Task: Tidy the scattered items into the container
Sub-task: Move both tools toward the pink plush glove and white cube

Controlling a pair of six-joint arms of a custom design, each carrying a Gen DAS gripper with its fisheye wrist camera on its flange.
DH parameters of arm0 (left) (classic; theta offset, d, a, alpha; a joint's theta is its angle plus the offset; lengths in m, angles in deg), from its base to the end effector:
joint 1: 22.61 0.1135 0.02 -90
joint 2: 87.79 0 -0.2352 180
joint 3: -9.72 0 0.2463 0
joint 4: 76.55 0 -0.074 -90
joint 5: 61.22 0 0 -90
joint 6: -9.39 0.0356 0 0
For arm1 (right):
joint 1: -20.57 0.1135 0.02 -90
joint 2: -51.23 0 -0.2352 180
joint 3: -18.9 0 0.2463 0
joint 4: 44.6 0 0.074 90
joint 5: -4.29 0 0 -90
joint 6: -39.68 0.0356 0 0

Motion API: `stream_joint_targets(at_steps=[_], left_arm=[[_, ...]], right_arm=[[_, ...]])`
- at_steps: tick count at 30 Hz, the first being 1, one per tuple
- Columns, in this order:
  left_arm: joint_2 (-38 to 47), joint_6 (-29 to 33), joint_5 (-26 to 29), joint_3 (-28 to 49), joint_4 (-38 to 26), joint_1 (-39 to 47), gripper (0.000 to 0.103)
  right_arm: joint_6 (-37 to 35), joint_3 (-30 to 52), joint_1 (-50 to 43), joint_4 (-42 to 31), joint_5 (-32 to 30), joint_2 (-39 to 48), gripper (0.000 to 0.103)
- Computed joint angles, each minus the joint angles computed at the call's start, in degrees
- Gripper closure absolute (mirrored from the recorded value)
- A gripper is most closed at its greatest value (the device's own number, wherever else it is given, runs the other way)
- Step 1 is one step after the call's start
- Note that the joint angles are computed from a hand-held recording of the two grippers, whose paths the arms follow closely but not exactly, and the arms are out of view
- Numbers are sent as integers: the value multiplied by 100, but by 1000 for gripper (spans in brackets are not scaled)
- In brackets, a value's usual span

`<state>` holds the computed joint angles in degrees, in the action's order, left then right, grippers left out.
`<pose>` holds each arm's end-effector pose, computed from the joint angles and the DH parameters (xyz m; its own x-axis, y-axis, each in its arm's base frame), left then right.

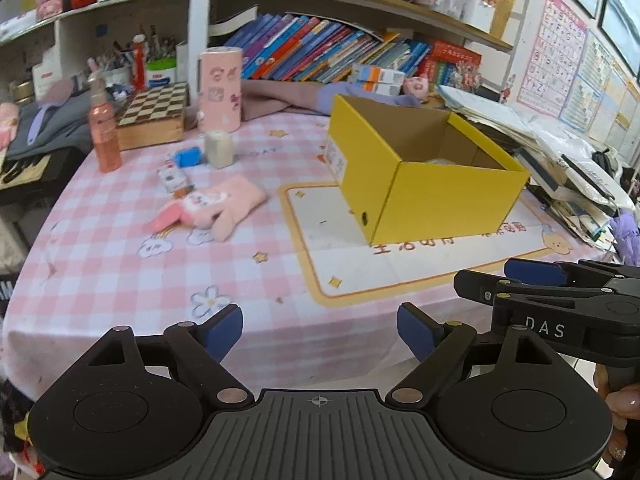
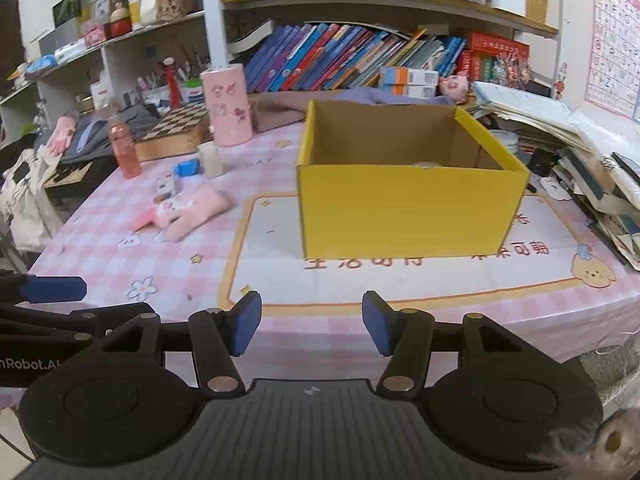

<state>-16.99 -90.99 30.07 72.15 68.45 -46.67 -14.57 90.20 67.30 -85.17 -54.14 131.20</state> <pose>0.2426 -0.1092 0.2245 -0.6929 0.1121 -0.7123 0.3026 0.9418 -0.1462 0.2128 0.1988 0.2290 -0.6469 0.0390 -0.7616 -0.0100 0.9982 0.0596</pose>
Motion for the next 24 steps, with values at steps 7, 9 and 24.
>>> stream_joint_targets(at_steps=[7,9,24], left_arm=[[-339,-217,-80,-233,-126,328,15],[-364,-241,-125,-257,-134,384,15],[561,-305,-379,334,-70,1038,15]], right_arm=[[-410,365,126,142,-234,412,44],[-505,453,95,211,-338,540,43],[-1555,1855,-559,812,-1597,2137,36]])
